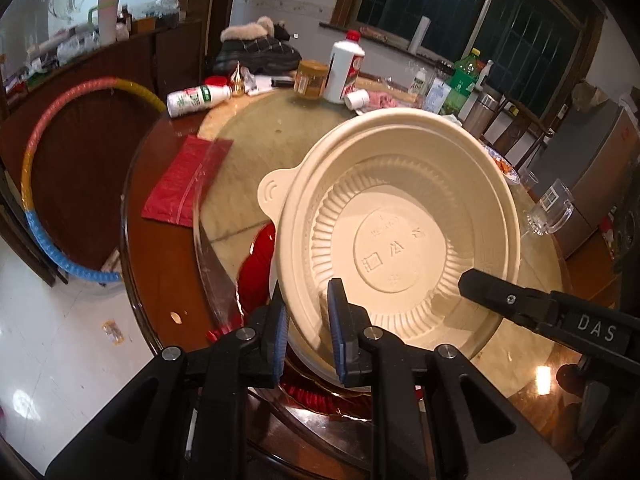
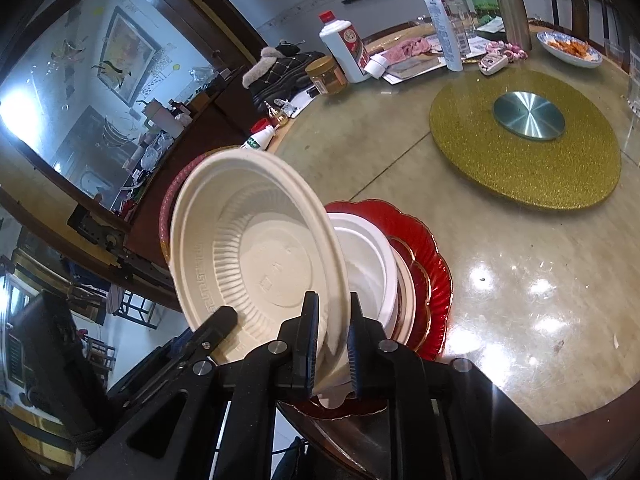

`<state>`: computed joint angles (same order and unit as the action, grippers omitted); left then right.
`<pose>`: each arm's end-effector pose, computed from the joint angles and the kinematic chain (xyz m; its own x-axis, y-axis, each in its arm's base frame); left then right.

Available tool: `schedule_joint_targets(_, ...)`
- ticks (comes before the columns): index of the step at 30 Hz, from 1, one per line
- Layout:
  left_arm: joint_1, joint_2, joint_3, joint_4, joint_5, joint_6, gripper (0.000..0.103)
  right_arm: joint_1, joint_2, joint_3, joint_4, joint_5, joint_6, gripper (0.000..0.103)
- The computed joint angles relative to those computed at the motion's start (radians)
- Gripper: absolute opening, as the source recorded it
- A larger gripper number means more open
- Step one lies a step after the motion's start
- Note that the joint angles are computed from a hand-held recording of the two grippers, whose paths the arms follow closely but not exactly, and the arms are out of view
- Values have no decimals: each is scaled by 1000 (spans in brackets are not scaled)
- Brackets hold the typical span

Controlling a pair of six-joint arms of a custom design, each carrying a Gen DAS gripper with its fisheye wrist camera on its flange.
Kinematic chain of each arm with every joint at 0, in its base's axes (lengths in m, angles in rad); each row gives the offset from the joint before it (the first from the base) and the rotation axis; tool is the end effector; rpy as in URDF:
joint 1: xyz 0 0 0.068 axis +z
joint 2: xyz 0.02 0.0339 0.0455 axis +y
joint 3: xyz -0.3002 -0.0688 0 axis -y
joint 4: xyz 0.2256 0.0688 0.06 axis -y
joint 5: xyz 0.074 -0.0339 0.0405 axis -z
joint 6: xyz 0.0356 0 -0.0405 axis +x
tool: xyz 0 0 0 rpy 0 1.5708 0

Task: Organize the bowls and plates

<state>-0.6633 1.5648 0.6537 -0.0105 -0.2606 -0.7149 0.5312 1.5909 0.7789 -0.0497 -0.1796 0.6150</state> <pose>0.2179 -0.1587 0.1859 -0.7835 -0.1916 -0.5911 -0.0549 0.9689 -0.2413 0.2518 0.1553 0.2085 -0.8799 0.1414 -0.4536 -0.1115 0.8666 0.4864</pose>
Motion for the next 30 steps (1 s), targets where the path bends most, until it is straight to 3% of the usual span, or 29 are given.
schedule_joint_targets(3, 7, 4, 8, -9, 16, -3, 18, -8, 3, 11, -19, 5, -2, 17)
schedule_joint_targets(5, 2, 0, 14, -17, 2, -4, 20, -5, 1, 16, -25, 25, -5, 27)
schedule_joint_targets(6, -2, 1, 17, -21, -4, -6, 22, -5, 0, 16, -24, 26, -7, 33)
schedule_joint_targets(14, -19, -28, 5, -2, -23, -17, 43, -5, -16, 3, -7, 52, -16, 41)
schedule_joint_targets(17, -75, -83, -16, 3, -148, -38, 56, -19, -57, -35, 46, 14, -18, 66)
schedule_joint_targets(19, -132, -115, -24, -9, -259, -46, 73, -13, -106, -67, 72, 26, -43, 82)
schedule_joint_targets(21, -205, -149, -37, -20, -370, -51, 83, -1, -148, -83, 67, 64, -74, 91)
schedule_joint_targets(23, -265, -169, -55, -20, -444, -65, 86, 4, -192, -104, 55, 77, -110, 99)
schedule_joint_targets(24, -284, -174, -61, -24, -460, -72, 88, 0, -217, -117, 42, 77, -138, 103)
schedule_joint_targets(30, -379, -131, -61, -123, -476, -181, 103, 37, -359, -200, -54, 187, -345, 103)
